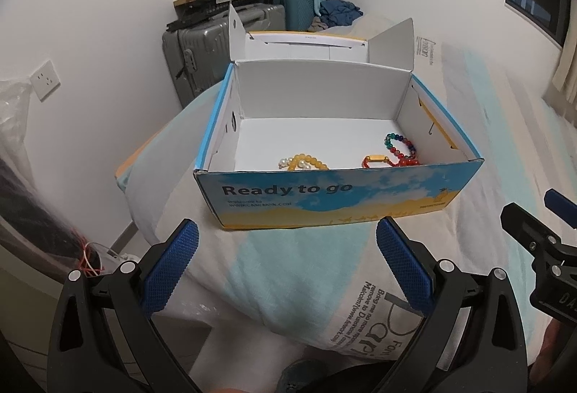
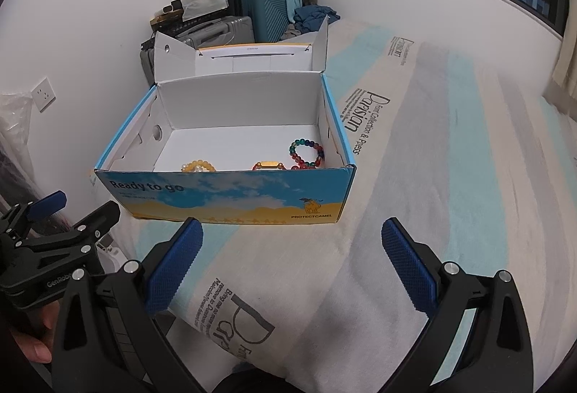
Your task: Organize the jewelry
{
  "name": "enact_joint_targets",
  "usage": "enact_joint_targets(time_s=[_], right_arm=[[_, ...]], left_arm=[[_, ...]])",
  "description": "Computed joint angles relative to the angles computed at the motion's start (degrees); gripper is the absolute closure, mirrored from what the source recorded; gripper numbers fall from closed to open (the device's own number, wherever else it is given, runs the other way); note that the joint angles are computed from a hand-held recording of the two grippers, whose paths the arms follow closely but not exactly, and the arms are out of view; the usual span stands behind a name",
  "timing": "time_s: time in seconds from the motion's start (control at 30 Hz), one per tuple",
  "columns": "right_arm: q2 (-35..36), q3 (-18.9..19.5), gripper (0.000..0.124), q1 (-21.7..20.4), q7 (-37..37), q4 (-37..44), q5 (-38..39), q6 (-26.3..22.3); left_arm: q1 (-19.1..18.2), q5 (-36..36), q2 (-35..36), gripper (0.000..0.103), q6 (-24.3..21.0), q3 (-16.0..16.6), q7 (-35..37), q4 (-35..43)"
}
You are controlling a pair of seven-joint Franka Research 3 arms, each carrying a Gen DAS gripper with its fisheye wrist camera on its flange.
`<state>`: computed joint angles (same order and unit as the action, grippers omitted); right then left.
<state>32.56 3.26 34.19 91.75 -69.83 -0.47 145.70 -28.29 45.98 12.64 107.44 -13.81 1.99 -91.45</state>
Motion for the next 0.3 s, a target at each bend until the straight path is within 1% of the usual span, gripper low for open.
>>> enact_joint_targets(time_s=[0.13,0.23,0.3], right_arm=[[0.21,-0.07,0.028,0.06,0.18,0.27,0.04,-0.16],[0.24,-0.17,0.028,0.14,0.43,0.21,-0.07,0.00],[0.18,-0.08,0.028,0.02,0.29,0.11,0.01,-0.01]], left_arm=[[-0.34,0.51,0.39,0.006,-0.95,0.02,0.21,0.73],[-0.21,0.25,0.17,0.006,-0.24,0.06,-0.04,0.46],[-0.30,0.33,0.33,0.006,-0.60,0.08,-0.23,0.73]])
